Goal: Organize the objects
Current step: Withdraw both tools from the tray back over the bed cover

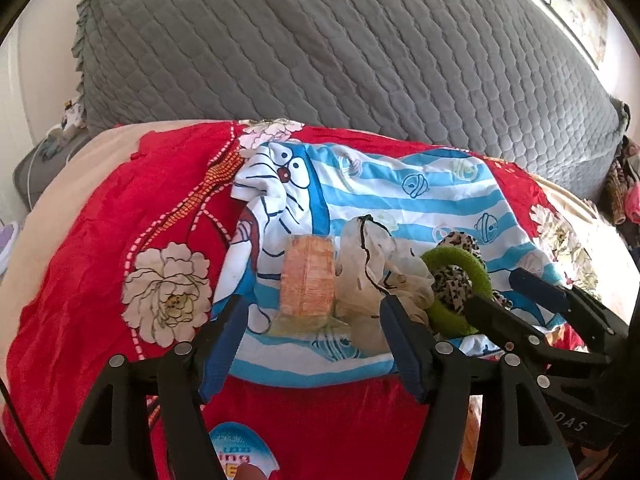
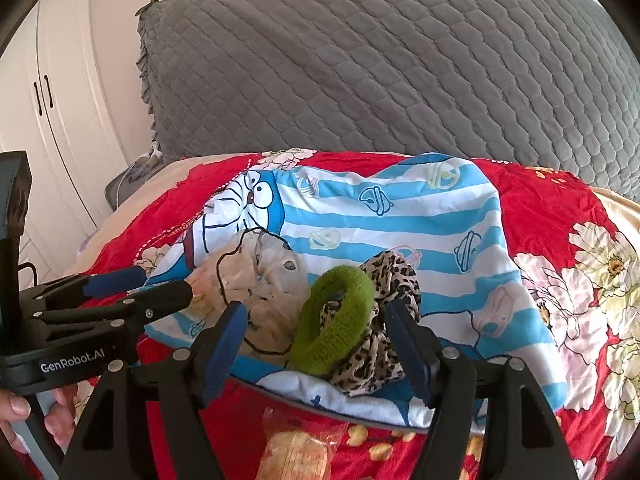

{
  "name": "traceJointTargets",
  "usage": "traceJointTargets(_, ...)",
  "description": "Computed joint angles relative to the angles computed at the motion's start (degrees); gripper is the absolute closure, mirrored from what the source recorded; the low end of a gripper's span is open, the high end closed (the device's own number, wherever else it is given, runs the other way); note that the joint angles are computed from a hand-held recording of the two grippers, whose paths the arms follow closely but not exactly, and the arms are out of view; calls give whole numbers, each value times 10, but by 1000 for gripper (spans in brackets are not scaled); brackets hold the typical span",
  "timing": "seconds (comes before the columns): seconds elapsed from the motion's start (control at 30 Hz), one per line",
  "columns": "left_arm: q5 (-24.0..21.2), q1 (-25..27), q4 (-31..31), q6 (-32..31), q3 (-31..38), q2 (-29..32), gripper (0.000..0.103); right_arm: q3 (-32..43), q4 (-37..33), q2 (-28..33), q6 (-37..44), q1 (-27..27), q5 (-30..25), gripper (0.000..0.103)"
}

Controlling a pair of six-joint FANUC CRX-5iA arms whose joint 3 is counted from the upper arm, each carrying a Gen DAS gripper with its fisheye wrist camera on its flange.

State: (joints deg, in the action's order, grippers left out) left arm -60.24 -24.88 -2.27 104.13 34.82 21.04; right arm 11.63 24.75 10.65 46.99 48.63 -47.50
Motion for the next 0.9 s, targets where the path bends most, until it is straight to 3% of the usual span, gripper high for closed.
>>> traceJointTargets(0.2,0,-3,-10,-1,-14,-20,33,6,23,-6,-6,12,-29,32)
traceJointTargets(0.63,6,-1,-2,2,-58,-70,33,39,5,-17,3,35,-86,31)
traceJointTargets(0.9,5,-3,0,-1,-68,-92,33,48,17,-26,-5,53,-113,25)
